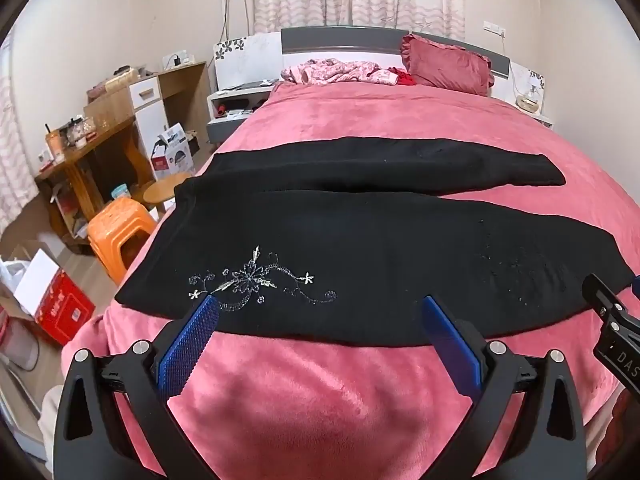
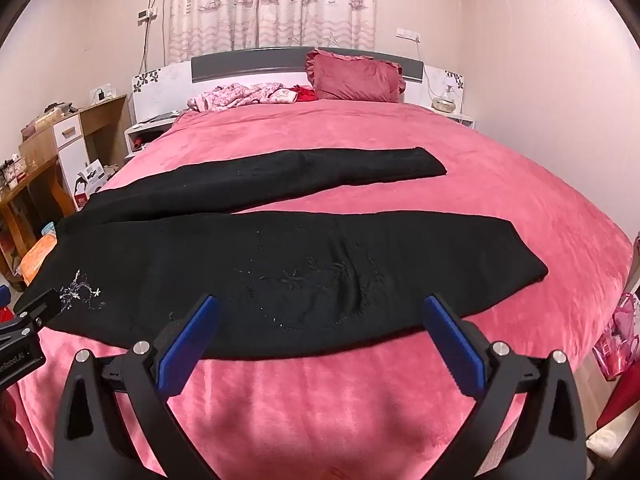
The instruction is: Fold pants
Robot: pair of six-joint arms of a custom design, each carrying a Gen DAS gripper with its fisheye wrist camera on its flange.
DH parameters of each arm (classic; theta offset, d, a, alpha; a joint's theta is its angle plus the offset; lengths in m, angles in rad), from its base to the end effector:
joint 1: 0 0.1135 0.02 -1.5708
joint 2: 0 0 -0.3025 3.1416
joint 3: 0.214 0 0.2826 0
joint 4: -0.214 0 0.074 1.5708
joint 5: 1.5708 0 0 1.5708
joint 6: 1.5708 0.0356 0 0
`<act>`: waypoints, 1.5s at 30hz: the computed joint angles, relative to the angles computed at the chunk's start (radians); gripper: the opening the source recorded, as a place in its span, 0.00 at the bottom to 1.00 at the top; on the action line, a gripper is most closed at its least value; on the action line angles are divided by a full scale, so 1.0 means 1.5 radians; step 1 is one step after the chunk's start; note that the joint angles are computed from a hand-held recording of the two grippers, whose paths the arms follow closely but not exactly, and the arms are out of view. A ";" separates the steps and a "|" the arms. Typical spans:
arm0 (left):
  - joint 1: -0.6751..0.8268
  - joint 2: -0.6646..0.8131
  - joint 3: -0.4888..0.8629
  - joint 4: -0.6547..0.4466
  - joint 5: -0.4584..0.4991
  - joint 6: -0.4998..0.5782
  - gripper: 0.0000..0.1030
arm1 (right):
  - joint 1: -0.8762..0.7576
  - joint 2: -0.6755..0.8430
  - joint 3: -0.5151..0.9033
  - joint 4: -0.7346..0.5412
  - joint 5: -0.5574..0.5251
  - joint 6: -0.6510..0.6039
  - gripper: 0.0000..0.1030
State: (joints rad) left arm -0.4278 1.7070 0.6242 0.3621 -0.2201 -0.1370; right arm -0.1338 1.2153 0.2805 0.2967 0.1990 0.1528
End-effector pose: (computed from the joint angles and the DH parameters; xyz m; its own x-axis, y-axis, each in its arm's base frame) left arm 0.2992 -0.1279 0.1257 -0.6297 0.1407 -0.7640 0.1712 0.9844 0.0401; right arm 0.2116 -0.0356 0.1457 -0.5396 0.2232 -0.8118 0.3746 0.9271 0.0059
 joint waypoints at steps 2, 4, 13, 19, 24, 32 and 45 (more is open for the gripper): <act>-0.001 -0.001 -0.001 0.003 -0.002 0.001 0.97 | -0.005 0.017 -0.005 0.015 -0.006 -0.002 0.98; -0.005 -0.003 -0.006 0.011 -0.006 0.002 0.97 | 0.005 0.013 0.005 -0.005 0.004 0.004 0.98; -0.003 0.009 -0.012 0.034 -0.004 -0.001 0.97 | 0.002 0.031 0.009 0.011 0.003 0.000 0.98; 0.001 -0.002 -0.007 0.014 0.000 -0.008 0.97 | -0.004 0.039 0.011 0.011 -0.004 0.007 0.98; 0.004 0.002 -0.006 0.014 0.003 -0.007 0.97 | -0.006 0.040 0.010 0.012 -0.005 0.006 0.98; 0.008 0.004 -0.007 0.015 0.012 -0.001 0.97 | -0.008 0.049 0.008 0.021 -0.007 0.005 0.98; 0.009 0.017 -0.002 0.012 0.020 0.001 0.97 | -0.010 0.062 0.007 0.028 -0.008 0.006 0.98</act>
State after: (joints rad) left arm -0.4150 1.7324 0.6218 0.3796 -0.1908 -0.1348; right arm -0.1488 1.3080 0.2914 0.3394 0.1865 0.1618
